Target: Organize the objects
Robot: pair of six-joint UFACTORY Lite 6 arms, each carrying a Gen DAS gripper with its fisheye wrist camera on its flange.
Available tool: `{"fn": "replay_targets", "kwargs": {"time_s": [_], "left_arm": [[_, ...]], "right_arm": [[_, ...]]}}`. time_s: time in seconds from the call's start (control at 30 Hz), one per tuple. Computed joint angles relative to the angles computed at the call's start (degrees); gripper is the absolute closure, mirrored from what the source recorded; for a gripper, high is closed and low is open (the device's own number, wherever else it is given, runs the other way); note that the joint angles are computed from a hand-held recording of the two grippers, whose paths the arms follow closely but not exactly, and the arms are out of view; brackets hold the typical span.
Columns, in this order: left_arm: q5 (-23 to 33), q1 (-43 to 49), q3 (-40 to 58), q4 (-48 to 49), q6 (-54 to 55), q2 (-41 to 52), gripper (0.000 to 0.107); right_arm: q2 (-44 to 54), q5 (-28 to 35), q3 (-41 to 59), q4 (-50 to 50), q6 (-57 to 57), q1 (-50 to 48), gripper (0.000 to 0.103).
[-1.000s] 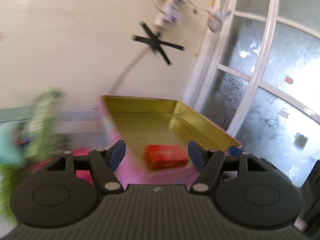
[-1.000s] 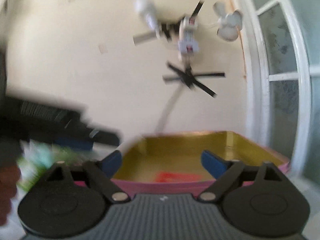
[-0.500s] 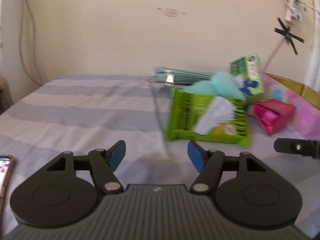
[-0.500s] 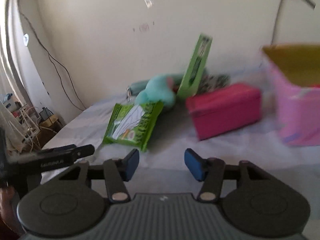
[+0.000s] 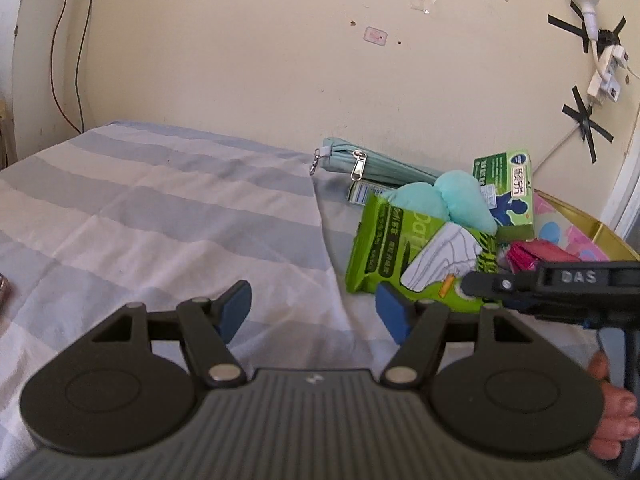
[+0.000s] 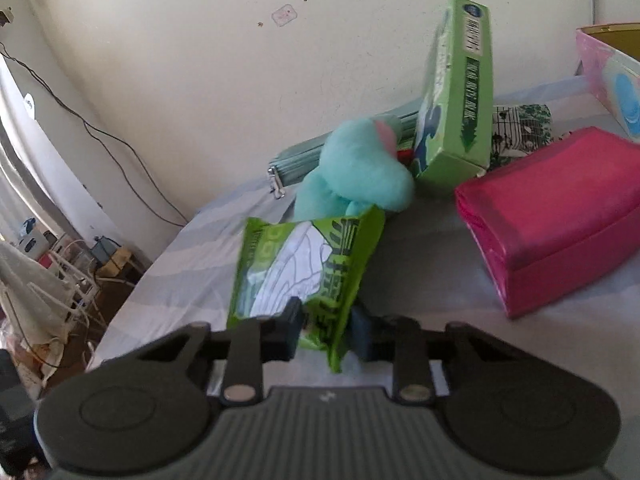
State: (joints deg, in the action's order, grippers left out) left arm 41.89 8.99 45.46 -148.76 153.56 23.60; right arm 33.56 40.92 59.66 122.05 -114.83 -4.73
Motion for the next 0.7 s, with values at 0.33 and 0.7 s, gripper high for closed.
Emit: {"fn": "replay_targets", "kwargs": {"time_s": [0.33,0.7], "left_arm": [[2.56,0.87,-0.83,2.87,-1.67,-0.01,0.037],[2.87,-1.05,-3.66,24.55,-19.71,-6.53,0.036]], "right_arm": [[-9.24,14.94,-14.51,-31.01,11.84,-22.22,0.084],[-27.21,16.95,-34.26,-31.9,-13.24,-48.14,0.043]]}}
